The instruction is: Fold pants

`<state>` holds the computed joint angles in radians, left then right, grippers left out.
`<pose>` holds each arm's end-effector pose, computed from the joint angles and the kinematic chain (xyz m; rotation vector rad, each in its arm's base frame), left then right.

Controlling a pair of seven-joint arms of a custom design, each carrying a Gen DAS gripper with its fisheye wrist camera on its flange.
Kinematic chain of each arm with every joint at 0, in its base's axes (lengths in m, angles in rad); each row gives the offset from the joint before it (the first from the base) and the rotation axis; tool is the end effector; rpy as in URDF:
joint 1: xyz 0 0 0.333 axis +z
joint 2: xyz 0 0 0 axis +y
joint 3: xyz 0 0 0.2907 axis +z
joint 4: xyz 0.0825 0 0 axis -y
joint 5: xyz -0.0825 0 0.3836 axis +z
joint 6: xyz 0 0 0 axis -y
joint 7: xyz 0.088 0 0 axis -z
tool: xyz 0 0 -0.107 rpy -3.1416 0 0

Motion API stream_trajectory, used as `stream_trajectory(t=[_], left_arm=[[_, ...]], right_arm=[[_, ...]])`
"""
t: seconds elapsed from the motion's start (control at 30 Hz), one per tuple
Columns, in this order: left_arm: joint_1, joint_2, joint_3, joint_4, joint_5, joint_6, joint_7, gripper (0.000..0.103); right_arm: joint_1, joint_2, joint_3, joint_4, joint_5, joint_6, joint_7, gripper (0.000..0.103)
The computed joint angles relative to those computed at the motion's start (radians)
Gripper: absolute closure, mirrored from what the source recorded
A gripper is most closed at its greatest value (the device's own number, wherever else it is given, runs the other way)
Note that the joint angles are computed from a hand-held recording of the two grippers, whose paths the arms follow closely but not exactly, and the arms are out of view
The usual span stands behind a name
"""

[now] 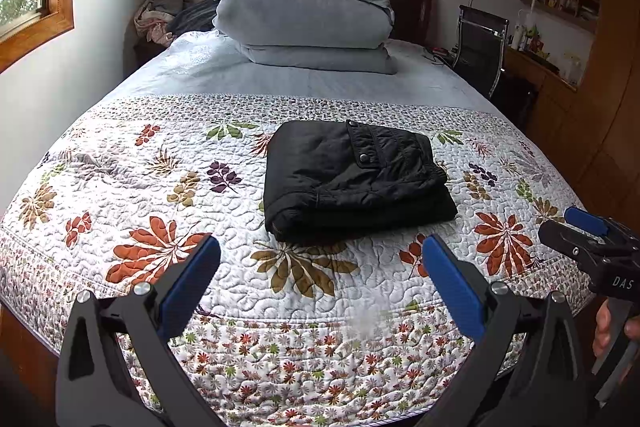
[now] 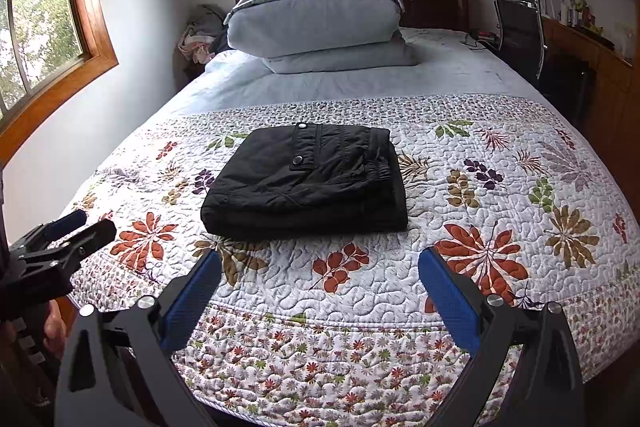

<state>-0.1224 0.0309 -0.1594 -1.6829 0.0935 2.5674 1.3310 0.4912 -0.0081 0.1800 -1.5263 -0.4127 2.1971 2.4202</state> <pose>0.5968 -0.1727 0.6442 -1.6752 1.8427 -0.9295 0.4739 0.3591 0.7018 -1.6724 1.7621 -0.5394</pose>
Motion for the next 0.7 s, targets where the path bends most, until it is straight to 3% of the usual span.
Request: stream_trajectory(t=[0.7], left_arm=[[-0.001,0.005,0.002,0.01,0.025,-0.011,-0.011,0.003]], right_arm=[[0.0,-0.001,0.0,0.003,-0.001,-0.007,0.0,0.004]])
